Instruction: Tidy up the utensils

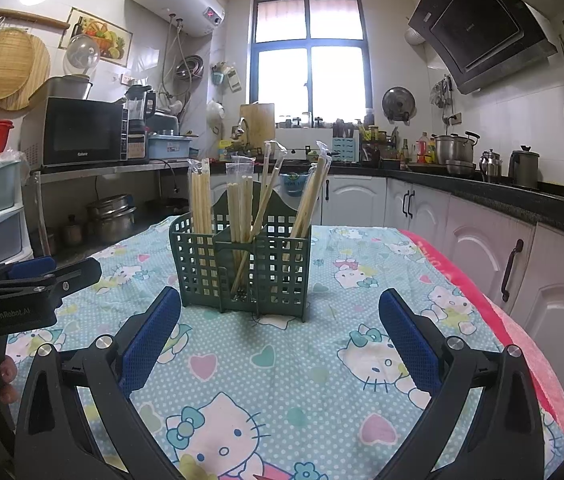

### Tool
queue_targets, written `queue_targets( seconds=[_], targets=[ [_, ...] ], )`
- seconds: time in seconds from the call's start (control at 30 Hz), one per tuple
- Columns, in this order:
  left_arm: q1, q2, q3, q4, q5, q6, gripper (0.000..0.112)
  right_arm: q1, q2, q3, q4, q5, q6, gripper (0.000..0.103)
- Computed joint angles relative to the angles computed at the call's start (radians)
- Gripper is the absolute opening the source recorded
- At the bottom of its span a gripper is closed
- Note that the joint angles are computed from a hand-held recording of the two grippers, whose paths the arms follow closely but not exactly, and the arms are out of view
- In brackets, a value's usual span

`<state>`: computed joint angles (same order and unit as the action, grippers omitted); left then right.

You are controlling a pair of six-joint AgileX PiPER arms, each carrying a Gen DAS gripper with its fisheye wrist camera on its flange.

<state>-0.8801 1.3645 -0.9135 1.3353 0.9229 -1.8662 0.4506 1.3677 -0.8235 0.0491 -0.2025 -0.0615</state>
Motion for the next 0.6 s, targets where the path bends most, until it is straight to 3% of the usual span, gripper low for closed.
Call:
queue_targets(
  seconds=[0.6],
  targets=[
    [-0.008, 0.002, -0.008, 0.003, 0.009, 0.001, 0.093, 0.003, 0.0, 0.001, 0.017, 0.0, -0.019, 0.097]
  ],
)
